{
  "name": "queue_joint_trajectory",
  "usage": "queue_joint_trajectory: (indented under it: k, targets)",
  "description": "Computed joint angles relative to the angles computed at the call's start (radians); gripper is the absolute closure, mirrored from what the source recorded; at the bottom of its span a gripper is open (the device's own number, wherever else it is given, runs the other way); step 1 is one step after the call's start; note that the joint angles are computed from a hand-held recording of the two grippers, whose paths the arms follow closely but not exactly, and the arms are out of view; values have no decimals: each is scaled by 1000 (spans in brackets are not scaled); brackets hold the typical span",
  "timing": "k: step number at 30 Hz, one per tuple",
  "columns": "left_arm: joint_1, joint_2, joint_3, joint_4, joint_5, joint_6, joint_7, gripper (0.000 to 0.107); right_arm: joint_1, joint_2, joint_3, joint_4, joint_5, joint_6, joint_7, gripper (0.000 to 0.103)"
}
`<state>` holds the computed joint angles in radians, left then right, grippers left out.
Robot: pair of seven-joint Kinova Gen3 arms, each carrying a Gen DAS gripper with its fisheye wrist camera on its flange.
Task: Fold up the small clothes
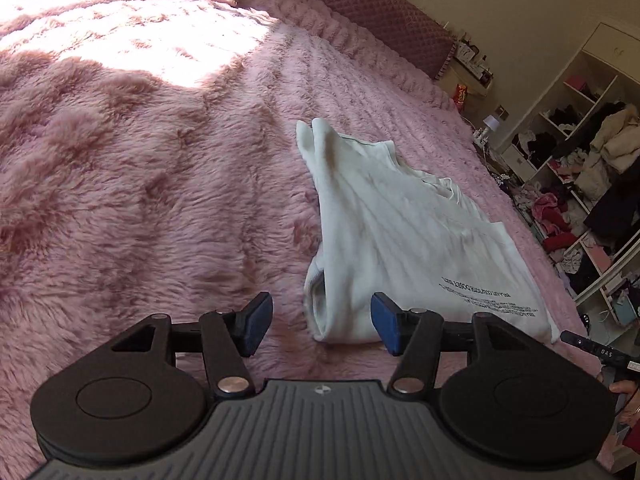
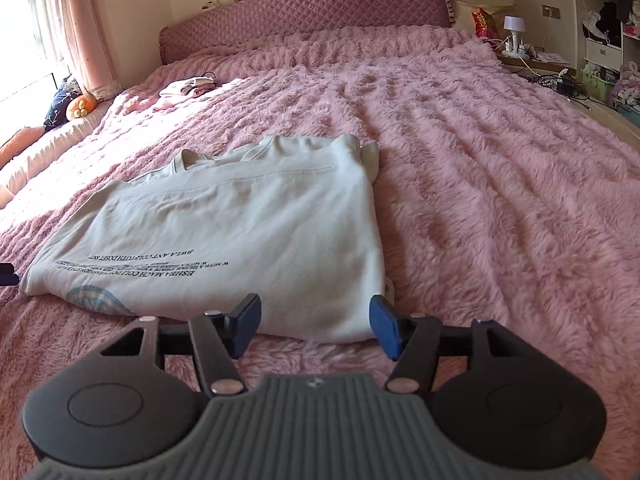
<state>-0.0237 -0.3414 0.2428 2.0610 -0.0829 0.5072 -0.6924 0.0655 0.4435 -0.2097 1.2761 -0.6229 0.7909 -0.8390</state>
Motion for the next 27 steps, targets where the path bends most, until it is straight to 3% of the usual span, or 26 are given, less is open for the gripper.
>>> queue_joint_trajectory:
  k: [8,10,13,17,18,20,23,25,27]
  targets:
    - [297,112,-240,-48,-23,-33,-106,42,0,60,14,-96,19,68,-81,42]
    - [351,137,-262,-74,-83,-18,-87,56,-3,68,11,-112,26,73,-88,36]
    - [327,172,-176,-129,-195,73,-26,81,-10,94,10,-159,39,113,-111,33]
    - [253,215,9,-213,-358,234,6,93,-19,123,9,-206,59,165,-138,36]
    - [236,234,55,-234,-398,274,-21,94,-21,124,9,-207,63,166,-137,42]
    - [200,274,148,-279,-475,356,-31,95,-41,127,15,-221,109,170,-157,103]
    - [164,296,217,-359,-486,470,8,95,-45,110,22,-207,119,137,-160,103]
    - [173,295,171,-384,-416,488,31,96,-59,83,47,-185,132,91,-150,103]
    - [204,304,79,-377,-335,460,18,96,-60,97,59,-216,170,109,-195,103]
